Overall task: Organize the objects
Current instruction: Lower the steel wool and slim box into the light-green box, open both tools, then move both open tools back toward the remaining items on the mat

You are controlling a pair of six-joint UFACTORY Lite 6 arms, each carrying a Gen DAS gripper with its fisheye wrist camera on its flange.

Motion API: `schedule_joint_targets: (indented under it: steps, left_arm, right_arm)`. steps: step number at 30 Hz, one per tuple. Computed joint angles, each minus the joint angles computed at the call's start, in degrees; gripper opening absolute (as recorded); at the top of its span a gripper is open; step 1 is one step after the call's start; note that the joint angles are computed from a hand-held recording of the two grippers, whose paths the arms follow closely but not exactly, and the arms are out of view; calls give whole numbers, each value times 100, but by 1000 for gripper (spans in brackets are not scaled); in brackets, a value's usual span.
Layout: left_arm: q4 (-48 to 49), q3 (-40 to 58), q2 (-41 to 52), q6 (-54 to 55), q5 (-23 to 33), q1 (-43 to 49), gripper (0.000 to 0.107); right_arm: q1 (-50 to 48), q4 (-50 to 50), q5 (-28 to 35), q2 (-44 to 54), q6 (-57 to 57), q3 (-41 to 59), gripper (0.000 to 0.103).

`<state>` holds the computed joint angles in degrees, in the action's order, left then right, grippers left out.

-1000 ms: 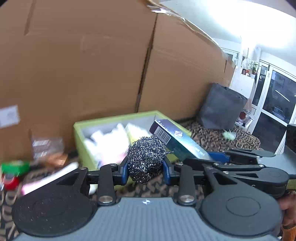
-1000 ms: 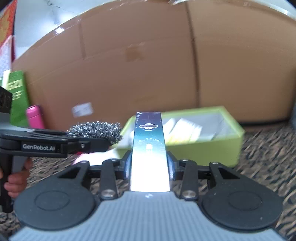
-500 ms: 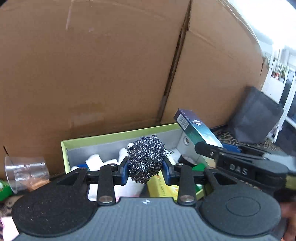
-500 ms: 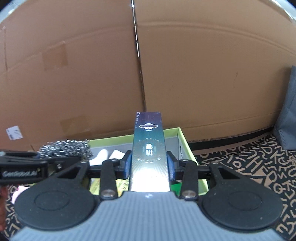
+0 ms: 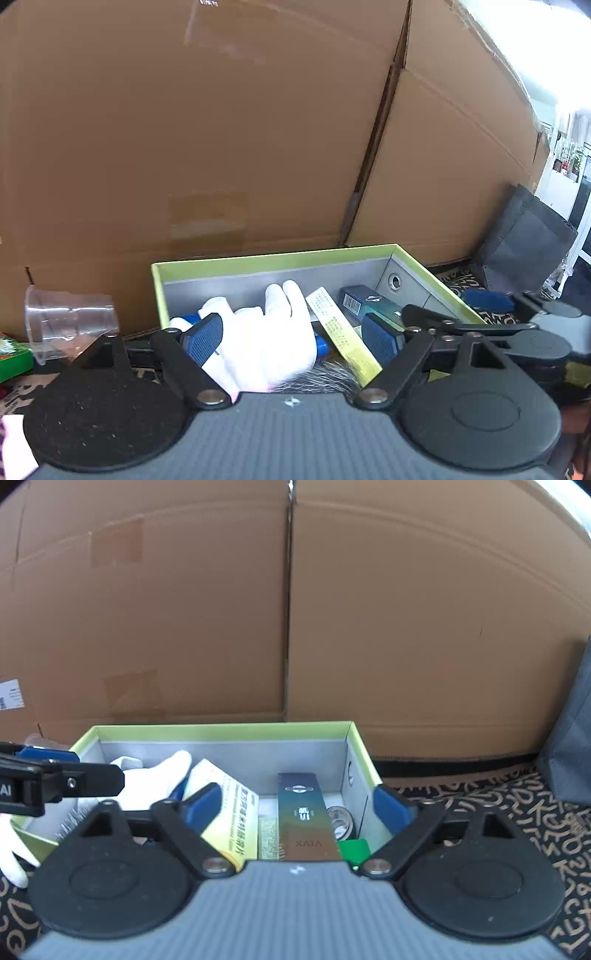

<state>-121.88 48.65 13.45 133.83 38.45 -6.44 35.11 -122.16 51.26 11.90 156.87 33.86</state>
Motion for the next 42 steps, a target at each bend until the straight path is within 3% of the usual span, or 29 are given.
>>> schedule_joint_targets:
  steps: [6,8,12,16,22,27,34,38,42]
  left_arm:
    - [175,-820,-1166,-55,-163,318,93]
    - [647,-1120,-1637,-381,-223,607,94]
    - [1606,-1664,-2262,-913,195,1489,100]
    - [1974,-1975,-2572,-886,196,2004,100]
    - [2815,-2113,-2483,-1063,866,3208,100]
    - [3016,-2132,-1810,-193,1510,4589,100]
    - [3025,-1439,-352,565,1472,5762,100]
    - [3182,-931,242,455,1423,6075,100]
    - [3310,-593,523,282,1461,6288,100]
  right_arm:
    - [1128,1166,595,-838,-787,-351,103]
    - [1604,1585,847,-1002,-968,-395,103]
    - [2541,2289,1274,-1123,-1089,-335,103]
    - [3146,2561,1431,-837,-1087,-2,103]
    - [3724,2779,1467,-15,-1027,755,103]
    - [3883,2655,1085,850,-779,1428,103]
    - [3556,1803,-107,2428,-377,2857,103]
    - [3247,1789,-585,3486,-1359,4289,102]
    - [2806,2548,-1069,4485,-2477,5777,98]
